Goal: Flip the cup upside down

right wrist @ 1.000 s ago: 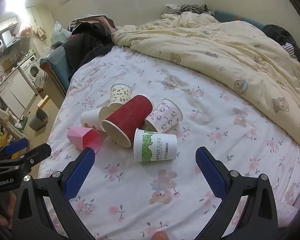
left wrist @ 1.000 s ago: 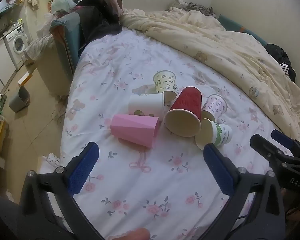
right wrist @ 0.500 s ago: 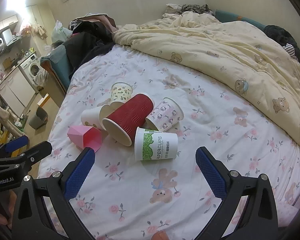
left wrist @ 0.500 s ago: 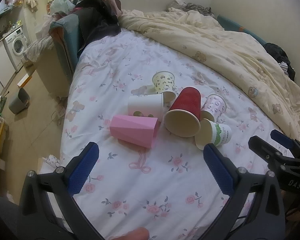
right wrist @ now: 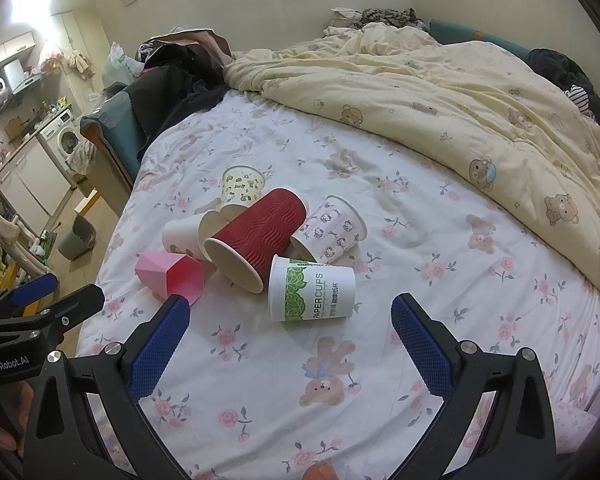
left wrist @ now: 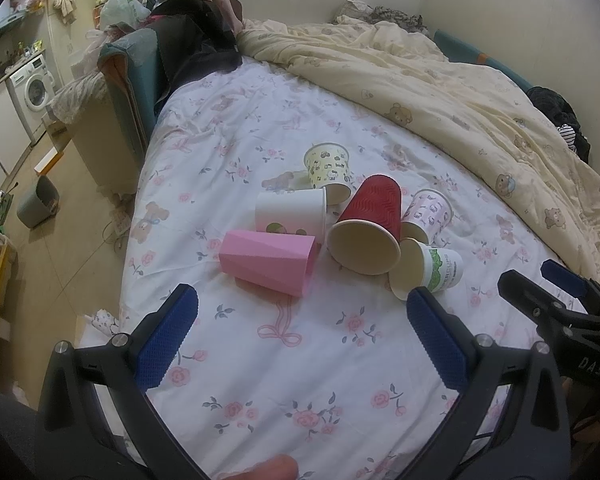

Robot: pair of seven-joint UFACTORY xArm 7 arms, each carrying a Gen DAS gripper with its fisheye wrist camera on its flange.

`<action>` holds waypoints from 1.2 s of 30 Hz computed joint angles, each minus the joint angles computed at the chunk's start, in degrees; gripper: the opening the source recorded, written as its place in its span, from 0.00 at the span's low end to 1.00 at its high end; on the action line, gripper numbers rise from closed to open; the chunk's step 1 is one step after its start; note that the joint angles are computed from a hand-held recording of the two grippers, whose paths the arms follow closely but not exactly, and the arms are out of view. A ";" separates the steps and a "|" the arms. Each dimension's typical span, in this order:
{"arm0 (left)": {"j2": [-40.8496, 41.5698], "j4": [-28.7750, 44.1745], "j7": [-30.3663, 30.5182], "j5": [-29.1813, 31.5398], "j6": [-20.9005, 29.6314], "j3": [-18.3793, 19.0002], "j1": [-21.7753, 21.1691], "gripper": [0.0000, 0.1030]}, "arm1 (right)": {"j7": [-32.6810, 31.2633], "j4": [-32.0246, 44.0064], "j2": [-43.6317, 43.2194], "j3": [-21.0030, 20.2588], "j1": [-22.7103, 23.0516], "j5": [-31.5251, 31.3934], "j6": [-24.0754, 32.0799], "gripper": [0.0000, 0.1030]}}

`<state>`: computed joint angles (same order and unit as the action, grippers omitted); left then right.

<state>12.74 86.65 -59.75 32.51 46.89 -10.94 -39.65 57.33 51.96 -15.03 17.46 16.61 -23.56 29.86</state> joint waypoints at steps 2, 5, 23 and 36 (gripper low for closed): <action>0.11 -0.07 -0.38 0.29 -0.04 0.03 -0.15 1.00 | -0.04 0.04 -0.04 -0.04 0.06 0.07 0.06 1.00; 0.07 -0.09 -0.45 0.38 -0.06 0.05 -0.19 1.00 | -0.11 0.02 -0.06 -0.12 0.12 0.28 -0.03 1.00; 0.23 0.59 -0.22 0.18 0.31 0.10 -0.30 1.00 | -0.33 -0.10 -0.25 -0.05 0.05 0.70 -0.15 1.00; 0.18 0.50 -0.37 0.30 0.28 0.11 -0.32 1.00 | -0.53 -0.14 -0.25 -0.11 0.06 0.94 -0.24 1.00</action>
<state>12.93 87.16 -60.12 32.80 47.18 -10.82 -39.96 56.80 51.82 -15.28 17.34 16.67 -22.62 29.62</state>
